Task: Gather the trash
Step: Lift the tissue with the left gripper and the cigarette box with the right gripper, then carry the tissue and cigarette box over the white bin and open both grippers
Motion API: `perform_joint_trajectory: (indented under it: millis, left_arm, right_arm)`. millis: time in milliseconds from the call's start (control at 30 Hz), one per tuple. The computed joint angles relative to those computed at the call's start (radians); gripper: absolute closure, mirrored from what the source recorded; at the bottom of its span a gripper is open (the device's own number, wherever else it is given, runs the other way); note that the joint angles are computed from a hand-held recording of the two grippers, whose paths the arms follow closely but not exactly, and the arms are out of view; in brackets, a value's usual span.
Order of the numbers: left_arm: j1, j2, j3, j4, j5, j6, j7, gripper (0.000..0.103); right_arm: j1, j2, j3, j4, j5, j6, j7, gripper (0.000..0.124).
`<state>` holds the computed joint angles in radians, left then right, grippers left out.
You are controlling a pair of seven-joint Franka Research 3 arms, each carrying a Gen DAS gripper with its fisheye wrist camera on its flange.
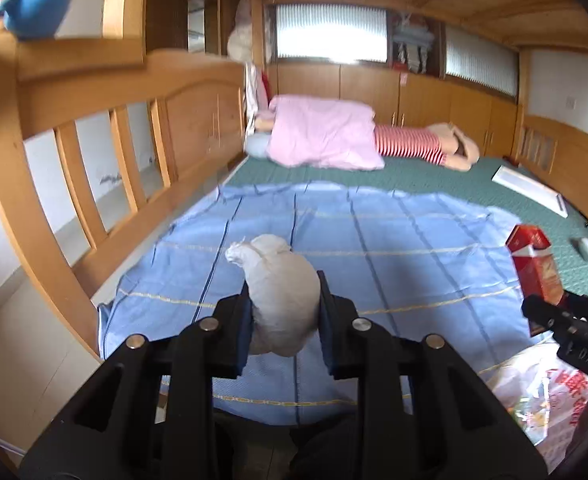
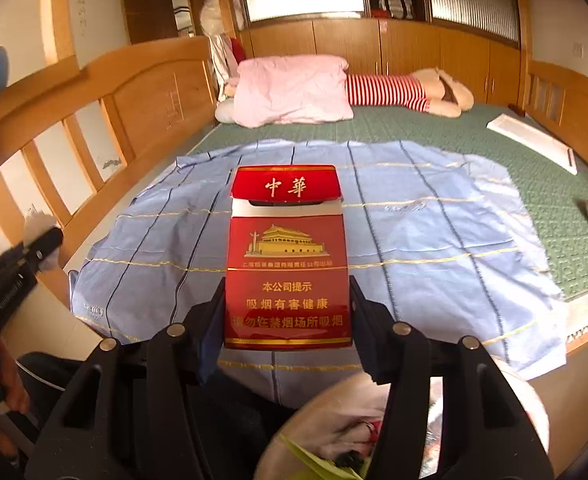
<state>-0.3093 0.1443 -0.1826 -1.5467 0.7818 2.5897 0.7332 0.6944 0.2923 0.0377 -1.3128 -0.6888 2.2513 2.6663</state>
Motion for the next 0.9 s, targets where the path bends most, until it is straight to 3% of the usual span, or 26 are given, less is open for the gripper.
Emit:
perform_joint_trajectory:
  millis: [233,567,767,900]
  left_arm:
    - [-0.018,-0.094,-0.034,-0.061,0.111,0.007,-0.075,0.074]
    - [-0.019,-0.107,-0.07,-0.065,0.107,0.004,-0.056,0.074]
    - [-0.024,-0.097,-0.07,-0.068,0.044,0.034,0.006,0.074]
    - [-0.032,-0.064,-0.087,-0.069,-0.137,0.069,0.172,0.074]
  right_arm:
    - [-0.022,-0.167,0.044,-0.201,-0.094,0.018,0.094,0.069]
    - [-0.109,-0.271,0.133,-0.343,-0.104,0.039,0.136,0.069]
    - [-0.132,-0.291,0.157,-0.379,-0.044,0.028,0.057,0.069]
    - [-0.144,-0.34,0.169,-0.466,0.041,-0.053,0.046,0.069]
